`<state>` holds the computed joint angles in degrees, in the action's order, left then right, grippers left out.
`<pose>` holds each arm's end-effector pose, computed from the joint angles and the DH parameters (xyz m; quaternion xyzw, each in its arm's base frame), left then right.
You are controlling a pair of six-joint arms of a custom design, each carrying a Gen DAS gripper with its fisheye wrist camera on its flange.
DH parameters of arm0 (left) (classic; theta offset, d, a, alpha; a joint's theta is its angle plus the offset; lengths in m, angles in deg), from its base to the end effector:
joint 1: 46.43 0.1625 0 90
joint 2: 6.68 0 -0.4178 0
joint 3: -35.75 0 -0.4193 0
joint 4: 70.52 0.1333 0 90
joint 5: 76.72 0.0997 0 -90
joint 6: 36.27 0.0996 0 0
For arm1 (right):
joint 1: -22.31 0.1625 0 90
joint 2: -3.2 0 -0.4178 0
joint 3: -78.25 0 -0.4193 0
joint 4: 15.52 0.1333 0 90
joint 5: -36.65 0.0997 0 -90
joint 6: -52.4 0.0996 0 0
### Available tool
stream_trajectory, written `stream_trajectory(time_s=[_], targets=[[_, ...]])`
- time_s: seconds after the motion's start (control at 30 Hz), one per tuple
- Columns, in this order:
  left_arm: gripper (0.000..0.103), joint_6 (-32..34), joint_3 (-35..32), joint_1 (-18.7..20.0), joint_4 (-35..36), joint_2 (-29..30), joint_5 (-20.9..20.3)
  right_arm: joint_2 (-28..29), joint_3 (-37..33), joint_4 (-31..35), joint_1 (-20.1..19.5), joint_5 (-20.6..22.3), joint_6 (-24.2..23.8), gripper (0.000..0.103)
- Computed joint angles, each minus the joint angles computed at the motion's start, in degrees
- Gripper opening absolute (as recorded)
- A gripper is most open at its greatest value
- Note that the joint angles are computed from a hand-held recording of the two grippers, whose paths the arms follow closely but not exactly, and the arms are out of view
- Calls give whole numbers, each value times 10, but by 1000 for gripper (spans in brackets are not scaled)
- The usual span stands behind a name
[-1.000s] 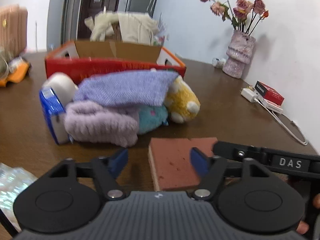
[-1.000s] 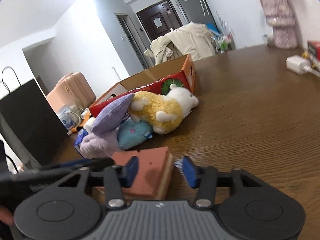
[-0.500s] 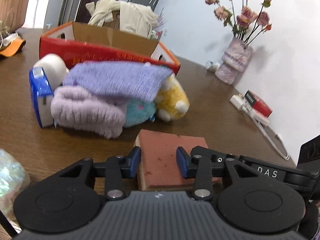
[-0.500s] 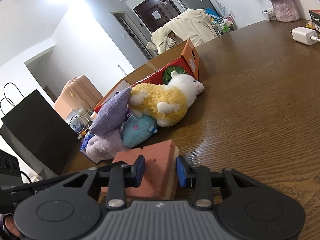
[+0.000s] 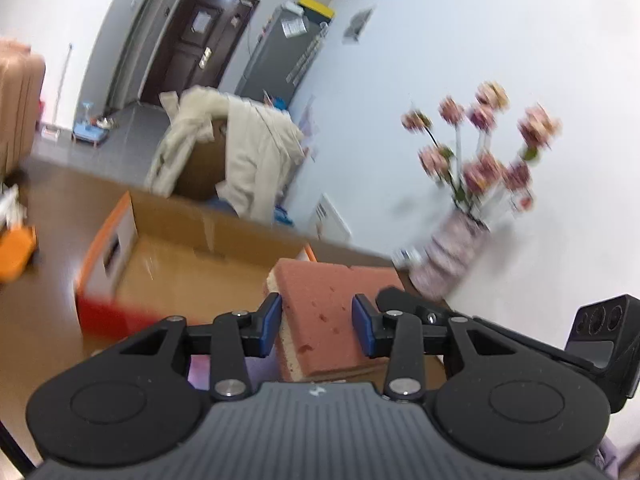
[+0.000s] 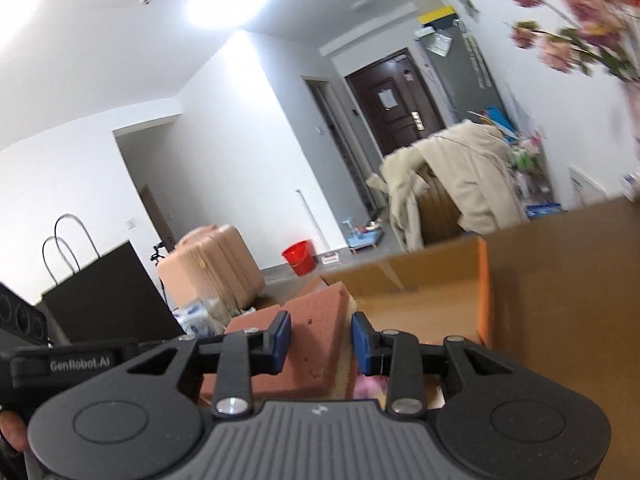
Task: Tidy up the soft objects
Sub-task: 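Carry the sponge with the right gripper into the cardboard box and release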
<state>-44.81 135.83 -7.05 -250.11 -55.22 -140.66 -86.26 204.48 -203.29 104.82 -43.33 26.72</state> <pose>-0.4064 -0.5626 0.1383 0.2621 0.8860 -0.3814 0.0286 0.0876 -0.4895 0.3689 0.1794 -0.8405 0.5060 0.0722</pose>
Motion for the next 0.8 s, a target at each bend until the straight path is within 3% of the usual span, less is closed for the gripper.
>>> stream_trajectory(time_s=[0.27, 0.53, 0.63, 0.73, 0.8], targets=[[39, 40, -261, 106, 151, 120, -32, 206, -267, 103, 64, -84, 51, 32], [40, 34, -563, 182, 342, 300, 3, 434, -560, 259, 66, -188, 121, 32], [47, 47, -603, 189, 366, 328, 18, 494, -642, 310, 59, -211, 150, 31], [61, 78, -576, 190, 320, 321, 10, 533, -689, 339, 56, -246, 160, 31], [63, 98, -552, 187, 290, 310, 16, 543, -700, 365, 53, -250, 163, 32]])
